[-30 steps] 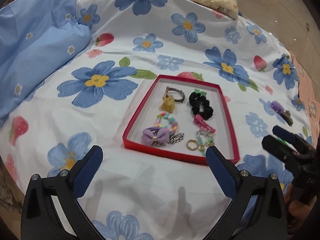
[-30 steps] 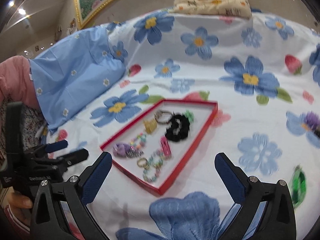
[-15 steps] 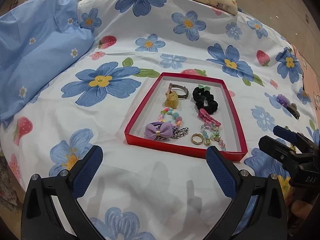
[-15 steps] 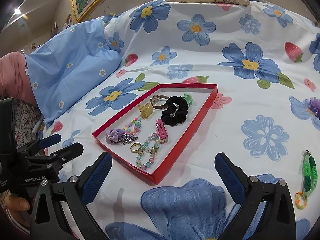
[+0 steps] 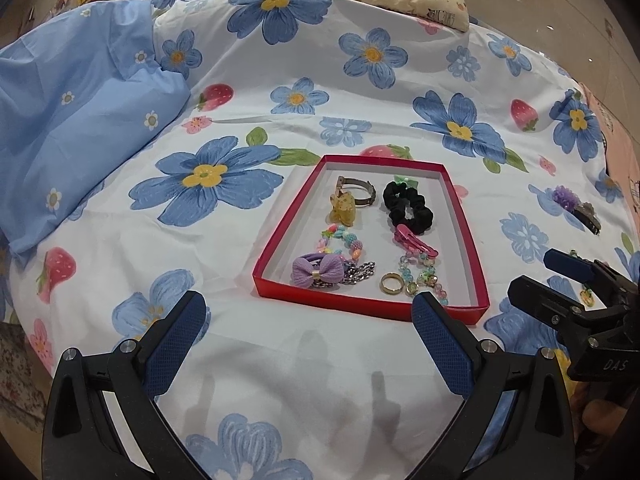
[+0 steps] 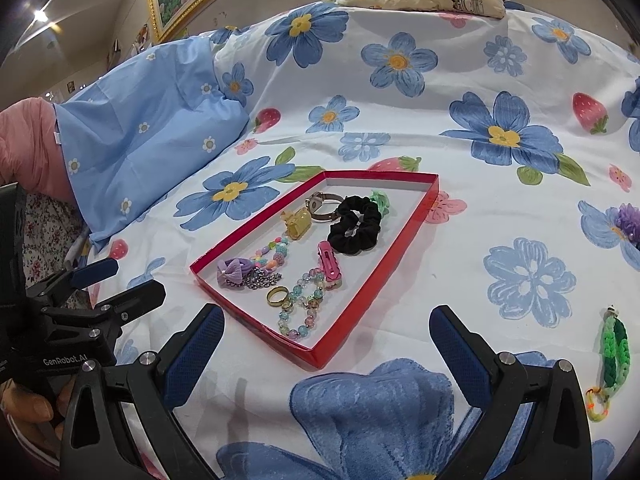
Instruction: Organize jewelry
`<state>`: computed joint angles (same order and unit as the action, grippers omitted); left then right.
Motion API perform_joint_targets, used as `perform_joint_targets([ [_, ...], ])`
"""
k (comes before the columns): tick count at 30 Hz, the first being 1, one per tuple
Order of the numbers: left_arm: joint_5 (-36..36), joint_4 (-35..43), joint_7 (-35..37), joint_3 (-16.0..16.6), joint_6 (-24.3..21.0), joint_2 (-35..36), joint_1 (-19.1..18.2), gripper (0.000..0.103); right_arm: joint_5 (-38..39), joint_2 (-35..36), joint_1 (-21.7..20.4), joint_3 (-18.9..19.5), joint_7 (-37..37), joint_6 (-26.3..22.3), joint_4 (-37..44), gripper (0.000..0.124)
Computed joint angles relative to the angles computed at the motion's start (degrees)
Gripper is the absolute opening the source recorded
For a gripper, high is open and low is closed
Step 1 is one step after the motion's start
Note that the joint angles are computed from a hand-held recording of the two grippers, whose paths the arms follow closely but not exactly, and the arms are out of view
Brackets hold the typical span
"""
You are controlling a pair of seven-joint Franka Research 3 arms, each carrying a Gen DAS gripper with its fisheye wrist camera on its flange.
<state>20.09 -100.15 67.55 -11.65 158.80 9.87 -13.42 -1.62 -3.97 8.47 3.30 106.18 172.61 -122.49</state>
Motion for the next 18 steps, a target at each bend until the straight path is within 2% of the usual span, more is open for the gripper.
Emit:
perform_joint_targets([
  [18,-1.3,0.1,1.4,-0.2,-0.4,0.0,0.3,0.103,-1.3,0.2,-0.1,0.0,1.0,0.0,0.2,0.103],
])
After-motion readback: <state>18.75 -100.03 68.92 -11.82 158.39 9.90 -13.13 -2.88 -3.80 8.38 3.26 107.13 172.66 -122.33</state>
